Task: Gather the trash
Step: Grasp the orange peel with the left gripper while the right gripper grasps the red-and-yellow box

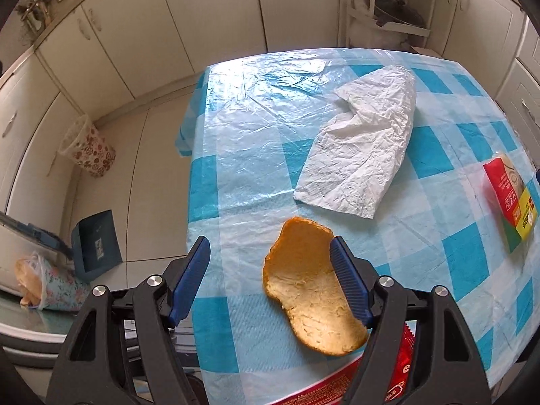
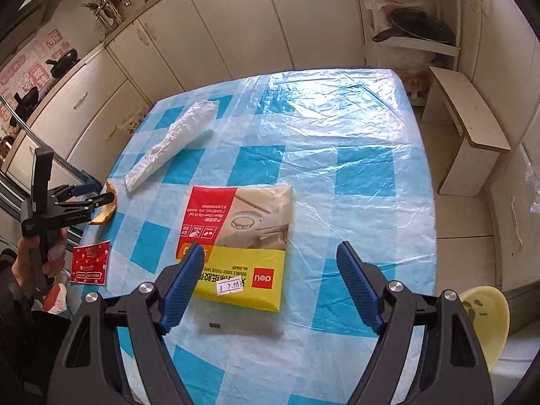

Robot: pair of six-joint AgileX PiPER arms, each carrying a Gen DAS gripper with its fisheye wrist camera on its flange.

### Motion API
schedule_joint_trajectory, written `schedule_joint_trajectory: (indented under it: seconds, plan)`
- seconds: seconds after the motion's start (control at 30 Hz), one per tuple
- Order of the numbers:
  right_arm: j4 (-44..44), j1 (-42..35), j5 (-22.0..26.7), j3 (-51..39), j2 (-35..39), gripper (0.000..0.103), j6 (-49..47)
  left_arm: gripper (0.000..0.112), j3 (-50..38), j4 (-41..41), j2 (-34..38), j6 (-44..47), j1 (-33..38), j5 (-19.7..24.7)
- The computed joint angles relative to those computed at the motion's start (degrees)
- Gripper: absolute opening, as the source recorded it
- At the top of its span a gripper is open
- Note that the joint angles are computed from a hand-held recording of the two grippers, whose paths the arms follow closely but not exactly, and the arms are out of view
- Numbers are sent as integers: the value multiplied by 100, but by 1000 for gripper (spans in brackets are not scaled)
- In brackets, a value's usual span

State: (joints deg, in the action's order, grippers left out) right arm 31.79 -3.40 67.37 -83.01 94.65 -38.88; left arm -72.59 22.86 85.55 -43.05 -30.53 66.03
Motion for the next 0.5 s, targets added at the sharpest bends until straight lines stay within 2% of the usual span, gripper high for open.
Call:
schedule_joint_trajectory:
  seconds: [0.17, 0.3, 0.37, 0.5]
  plan:
    - [-292, 357, -230, 199, 48, 76, 31, 67, 43, -133, 62, 239, 101, -241]
    - [-455, 591, -406, 386, -4, 67, -2, 43, 155, -626, -86, 453, 256, -513]
    - [-476, 646, -397, 427, -54, 58, -97, 40, 173, -772, -131, 460, 267, -540]
    - [-399, 567, -161, 329, -5, 25, -212, 23, 243, -935, -279, 356, 251, -541]
